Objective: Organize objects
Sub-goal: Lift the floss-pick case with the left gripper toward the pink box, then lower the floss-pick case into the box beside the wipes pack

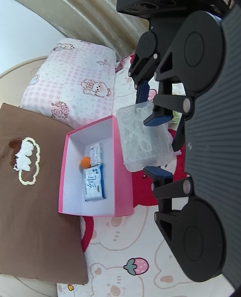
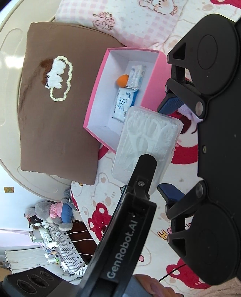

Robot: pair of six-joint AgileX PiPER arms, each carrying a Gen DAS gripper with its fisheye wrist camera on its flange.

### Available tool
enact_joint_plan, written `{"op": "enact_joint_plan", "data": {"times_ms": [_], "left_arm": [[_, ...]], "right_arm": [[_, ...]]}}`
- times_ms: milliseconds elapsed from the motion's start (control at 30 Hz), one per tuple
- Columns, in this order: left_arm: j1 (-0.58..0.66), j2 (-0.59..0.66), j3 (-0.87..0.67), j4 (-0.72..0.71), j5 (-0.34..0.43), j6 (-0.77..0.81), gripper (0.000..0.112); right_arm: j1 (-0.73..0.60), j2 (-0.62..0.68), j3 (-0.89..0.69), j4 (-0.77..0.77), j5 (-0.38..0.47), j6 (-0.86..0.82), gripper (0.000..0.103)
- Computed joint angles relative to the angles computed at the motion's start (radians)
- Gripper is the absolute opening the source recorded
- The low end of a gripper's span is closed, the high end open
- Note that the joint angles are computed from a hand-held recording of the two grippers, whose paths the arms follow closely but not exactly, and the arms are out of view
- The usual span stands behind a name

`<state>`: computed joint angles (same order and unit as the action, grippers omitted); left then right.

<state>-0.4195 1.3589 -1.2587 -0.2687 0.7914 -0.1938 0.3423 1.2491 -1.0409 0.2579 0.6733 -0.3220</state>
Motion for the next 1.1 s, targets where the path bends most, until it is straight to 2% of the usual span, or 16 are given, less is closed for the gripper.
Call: {"op": "enact_joint_plan", "data": {"times_ms": [367,500,900,1100], "left_arm": [[0.045,0.077,-0.098,-0.045,-0.006,0.046,0.045],[0.070,0.140,-0.177,-0.066,0.013,0.065,0.047],[0.113,0.456,-0.568,-0.057,0.132,0.042,0.047],[0.122,0.623,-0.755,-0.029,0.198,0.000,0.047]], "right_arm": [[-0.008,0.092,-0.132,-0.071,0.026,-0.010,0.085],[-0.040,0.152,-0.209,-0.044,0.050,-0.053,0.085],[-0.178,0.428,-0.496,0.124,0.144,-0.178,0.085],[-0.238,0.617,-0.680,0.206,0.240,-0.154,0.085]]}}
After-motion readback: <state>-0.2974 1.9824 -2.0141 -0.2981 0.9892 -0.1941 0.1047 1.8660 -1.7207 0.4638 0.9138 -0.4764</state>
